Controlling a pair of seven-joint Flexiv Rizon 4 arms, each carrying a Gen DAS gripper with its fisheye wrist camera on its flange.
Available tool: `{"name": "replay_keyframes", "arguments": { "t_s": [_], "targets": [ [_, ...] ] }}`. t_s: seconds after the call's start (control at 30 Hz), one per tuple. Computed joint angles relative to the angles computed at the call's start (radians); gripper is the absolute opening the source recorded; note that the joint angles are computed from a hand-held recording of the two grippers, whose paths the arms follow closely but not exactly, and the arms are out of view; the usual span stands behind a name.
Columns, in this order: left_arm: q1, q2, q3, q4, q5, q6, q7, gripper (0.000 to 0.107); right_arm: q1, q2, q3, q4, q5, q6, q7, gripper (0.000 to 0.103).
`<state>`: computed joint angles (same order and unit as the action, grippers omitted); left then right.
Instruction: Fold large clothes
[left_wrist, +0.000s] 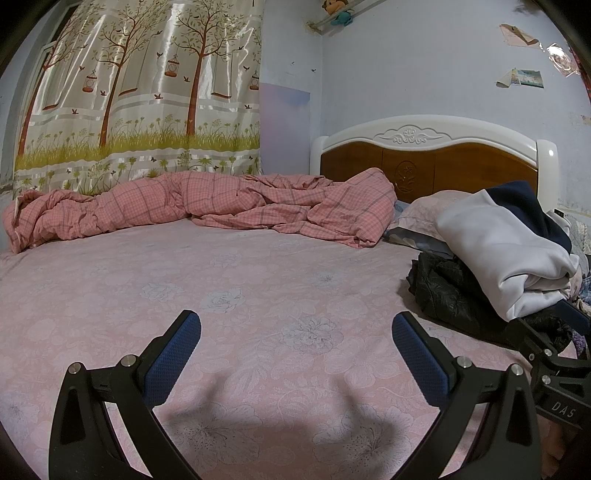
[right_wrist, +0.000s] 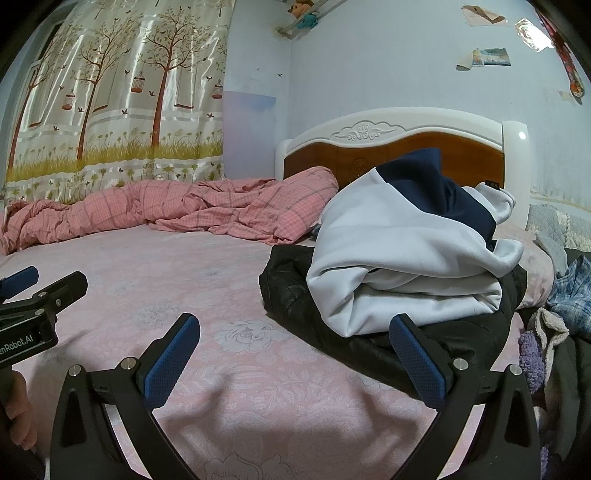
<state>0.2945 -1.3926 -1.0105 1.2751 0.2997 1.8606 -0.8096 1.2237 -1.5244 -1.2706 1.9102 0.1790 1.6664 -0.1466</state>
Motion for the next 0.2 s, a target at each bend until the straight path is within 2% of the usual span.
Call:
{"name": "replay_keyframes", "arguments": {
  "t_s": [0.2],
  "targets": [
    [0.0, 0.003, 0.001, 0.0, -0.004, -0.003, 0.0, 0.103, -0.005, -0.009, -0.006, 0.0, -0.006, 0.001, -0.01, 0.103]
  ]
}}
